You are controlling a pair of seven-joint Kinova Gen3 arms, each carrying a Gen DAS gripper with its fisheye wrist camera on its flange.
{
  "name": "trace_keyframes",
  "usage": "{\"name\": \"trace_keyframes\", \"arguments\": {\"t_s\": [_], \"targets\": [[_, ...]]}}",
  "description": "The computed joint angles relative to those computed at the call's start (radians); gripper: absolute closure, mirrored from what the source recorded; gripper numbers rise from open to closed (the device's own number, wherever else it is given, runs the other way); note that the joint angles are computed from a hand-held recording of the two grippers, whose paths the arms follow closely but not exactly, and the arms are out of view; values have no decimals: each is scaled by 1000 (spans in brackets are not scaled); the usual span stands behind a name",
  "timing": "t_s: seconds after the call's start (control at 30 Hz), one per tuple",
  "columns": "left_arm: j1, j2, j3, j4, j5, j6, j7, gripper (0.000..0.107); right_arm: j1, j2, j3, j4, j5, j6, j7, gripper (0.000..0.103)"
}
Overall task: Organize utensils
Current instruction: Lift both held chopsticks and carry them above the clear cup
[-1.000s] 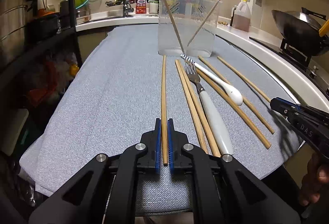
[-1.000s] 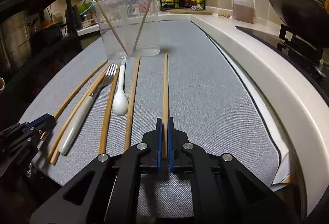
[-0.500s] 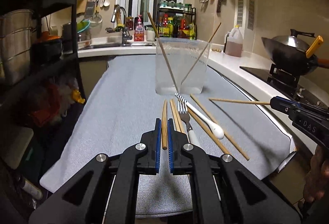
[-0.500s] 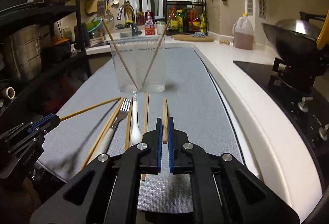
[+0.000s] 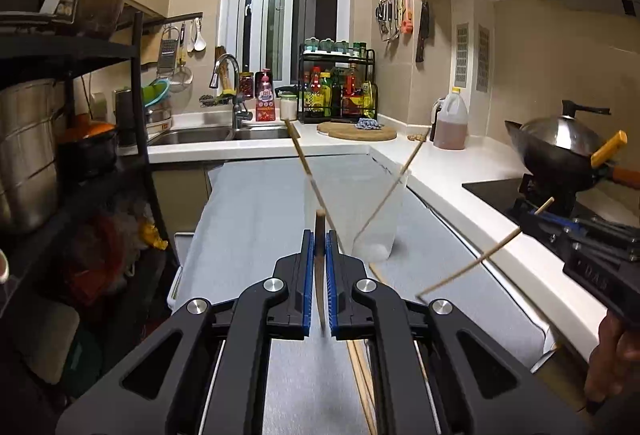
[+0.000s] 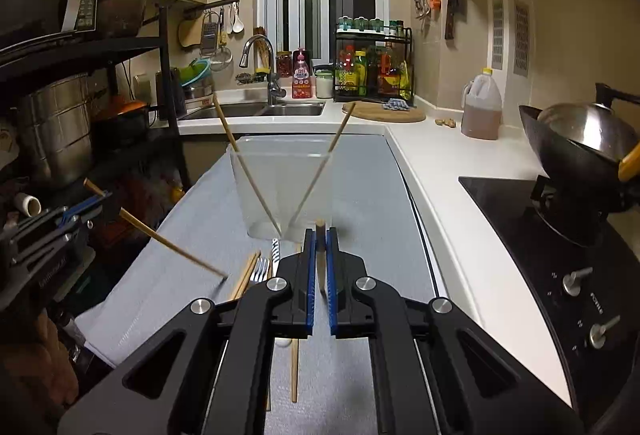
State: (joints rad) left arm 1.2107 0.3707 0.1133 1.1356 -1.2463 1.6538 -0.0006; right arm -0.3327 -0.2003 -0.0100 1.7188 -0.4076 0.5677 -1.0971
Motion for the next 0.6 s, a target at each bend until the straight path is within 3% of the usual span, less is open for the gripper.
{"name": "trace_keyframes", "arguments": {"t_s": [0.23,0.6], "targets": [[-79,-19,-12,-146,70,-37,-169,101,35,88,-35,-222,50,143,-93,98],[-105,44,-99,-373,183,8,-347,101,52,202,-93,-479,123,289,-200,98]]}}
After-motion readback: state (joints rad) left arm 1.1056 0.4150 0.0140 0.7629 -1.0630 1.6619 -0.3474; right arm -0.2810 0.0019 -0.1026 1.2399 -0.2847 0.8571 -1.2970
